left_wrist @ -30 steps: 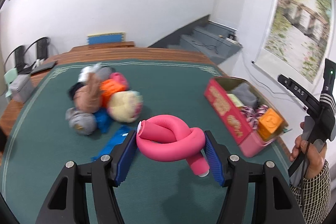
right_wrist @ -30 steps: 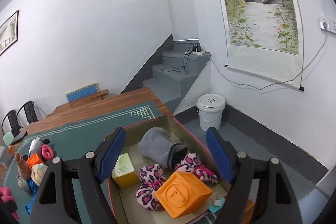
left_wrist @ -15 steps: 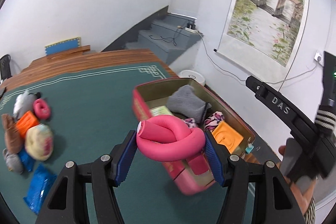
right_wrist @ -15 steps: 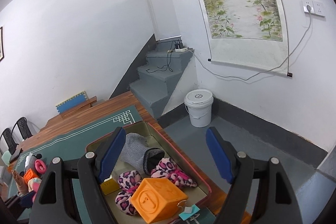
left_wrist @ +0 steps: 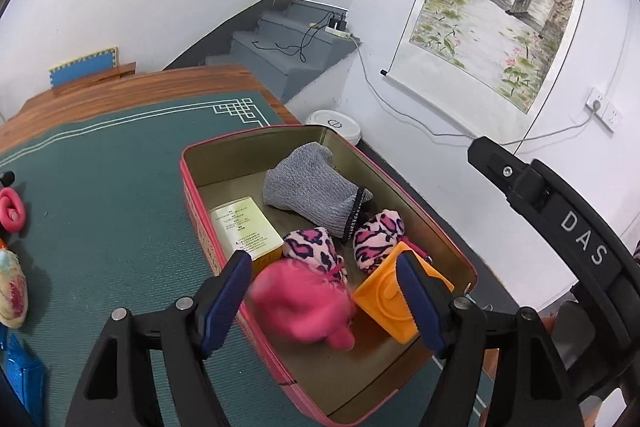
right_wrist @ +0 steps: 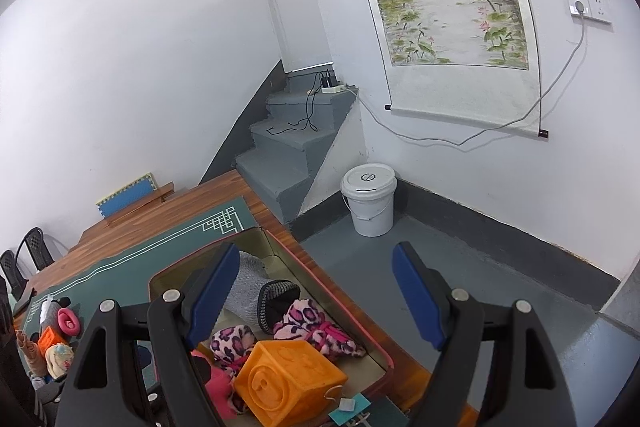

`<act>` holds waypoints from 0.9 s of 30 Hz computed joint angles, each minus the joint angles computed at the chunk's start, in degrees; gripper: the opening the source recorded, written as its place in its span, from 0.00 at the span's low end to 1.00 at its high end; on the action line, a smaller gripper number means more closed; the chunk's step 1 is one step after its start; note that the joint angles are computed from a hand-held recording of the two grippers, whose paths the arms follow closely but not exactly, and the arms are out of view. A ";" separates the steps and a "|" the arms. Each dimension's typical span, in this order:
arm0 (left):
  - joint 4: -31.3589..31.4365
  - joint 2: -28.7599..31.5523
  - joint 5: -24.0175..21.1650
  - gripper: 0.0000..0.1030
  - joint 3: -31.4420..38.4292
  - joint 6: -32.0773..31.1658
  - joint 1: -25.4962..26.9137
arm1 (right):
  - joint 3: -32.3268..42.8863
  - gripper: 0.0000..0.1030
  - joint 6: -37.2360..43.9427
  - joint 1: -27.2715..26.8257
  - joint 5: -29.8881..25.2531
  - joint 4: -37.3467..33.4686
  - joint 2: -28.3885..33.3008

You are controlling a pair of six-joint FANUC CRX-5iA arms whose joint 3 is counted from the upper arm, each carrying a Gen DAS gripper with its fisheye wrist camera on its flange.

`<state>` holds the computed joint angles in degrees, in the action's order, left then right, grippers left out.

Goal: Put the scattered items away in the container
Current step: 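Lower the pink curler into the tin and open the left tool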

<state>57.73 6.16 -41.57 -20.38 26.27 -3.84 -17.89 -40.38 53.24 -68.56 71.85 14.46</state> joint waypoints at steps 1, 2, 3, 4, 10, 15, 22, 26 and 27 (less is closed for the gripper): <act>0.35 0.04 -0.08 0.74 -0.06 -0.13 0.09 | 0.08 0.79 0.00 0.04 -0.17 -0.10 0.07; 0.71 0.09 -0.17 0.74 -0.12 -0.28 0.19 | 0.10 0.79 0.02 0.08 -0.28 -0.12 0.13; 0.83 0.03 -0.25 0.74 -0.16 -0.23 0.35 | 0.11 0.79 0.03 0.11 -0.39 -0.12 0.18; 0.92 -0.03 -0.33 0.74 -0.19 -0.15 0.52 | 0.13 0.79 -0.06 0.16 -0.48 -0.05 0.25; 1.69 -1.43 -0.94 0.74 -1.33 -0.65 2.25 | 0.25 0.79 -0.03 0.34 -0.47 0.63 0.65; 1.93 -3.97 0.85 0.74 -3.44 -1.99 4.12 | 0.99 0.79 1.40 0.45 0.36 1.55 1.52; -0.11 -6.51 1.28 0.74 -5.39 -1.41 9.56 | 1.03 0.79 2.45 0.58 2.46 4.33 2.28; -1.17 -8.26 1.44 0.74 -6.96 -2.13 14.37 | 1.70 0.79 3.92 0.99 3.52 6.83 3.47; -1.10 -8.63 1.80 0.74 -7.42 -2.79 15.57 | 1.93 0.79 4.37 1.12 4.29 7.39 3.76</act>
<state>56.63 -2.47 -39.77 -27.79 23.48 11.73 -15.96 -36.01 54.36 -64.28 79.24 18.23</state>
